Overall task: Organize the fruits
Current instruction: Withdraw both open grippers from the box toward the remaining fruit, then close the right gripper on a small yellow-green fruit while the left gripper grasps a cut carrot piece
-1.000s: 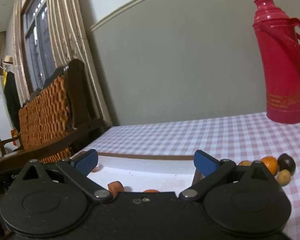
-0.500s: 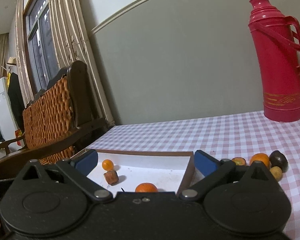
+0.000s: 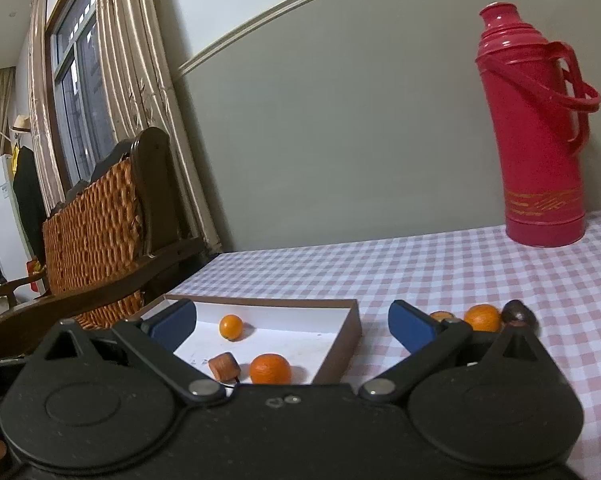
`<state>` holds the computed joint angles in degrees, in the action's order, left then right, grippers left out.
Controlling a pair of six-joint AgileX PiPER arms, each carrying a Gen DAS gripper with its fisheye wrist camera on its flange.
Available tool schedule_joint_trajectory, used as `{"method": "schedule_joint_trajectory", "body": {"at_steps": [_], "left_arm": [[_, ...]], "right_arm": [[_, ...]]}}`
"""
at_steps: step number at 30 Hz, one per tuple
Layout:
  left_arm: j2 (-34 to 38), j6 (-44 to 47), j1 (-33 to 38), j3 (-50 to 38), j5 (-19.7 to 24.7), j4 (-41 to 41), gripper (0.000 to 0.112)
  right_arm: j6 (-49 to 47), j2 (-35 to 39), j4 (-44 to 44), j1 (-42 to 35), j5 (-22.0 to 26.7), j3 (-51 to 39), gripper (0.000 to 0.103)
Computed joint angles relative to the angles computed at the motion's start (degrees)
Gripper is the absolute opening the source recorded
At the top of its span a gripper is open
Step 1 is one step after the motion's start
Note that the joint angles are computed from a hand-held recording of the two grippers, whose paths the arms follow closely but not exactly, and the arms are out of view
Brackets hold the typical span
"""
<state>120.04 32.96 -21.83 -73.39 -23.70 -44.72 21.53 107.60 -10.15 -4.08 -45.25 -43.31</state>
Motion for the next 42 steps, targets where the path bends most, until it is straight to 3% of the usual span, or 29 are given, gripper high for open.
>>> {"method": "schedule_joint_trajectory", "body": {"at_steps": [6,17,27,33,40,42], "left_arm": [[-0.13,-0.73,-2.73,0.78,-2.22,1.54,0.103],[0.73,-0.49,-7.39,0.14,-2.28,3.89,0.103],[0.51,-4.8,-10.99,1.14,-2.19,10.85,0.103],[1.36,-5.75,-12.69,-0.84,-0.11,13.01,0.103],[4.16,1.81,-15.18,-6.56,2.94,7.38,0.103],[5.02,4.19,-15.93,-8.09,3.42,5.37,0.102]], "right_arm": [[-1.94,-1.86,0.36,-1.94,-0.52,2.9,0.097],[-6.16,-3.78,3.41,-5.47,-2.2,7.31,0.097],[-7.51,-4.49,5.68,-9.76,-4.89,10.98,0.097],[-8.12,-5.07,7.33,-11.55,-0.56,10.36,0.094],[-7.62,-4.35,6.05,-14.12,3.56,9.05,0.079],[-6.03,-4.15,4.6,-15.17,4.5,8.57,0.069]]}}
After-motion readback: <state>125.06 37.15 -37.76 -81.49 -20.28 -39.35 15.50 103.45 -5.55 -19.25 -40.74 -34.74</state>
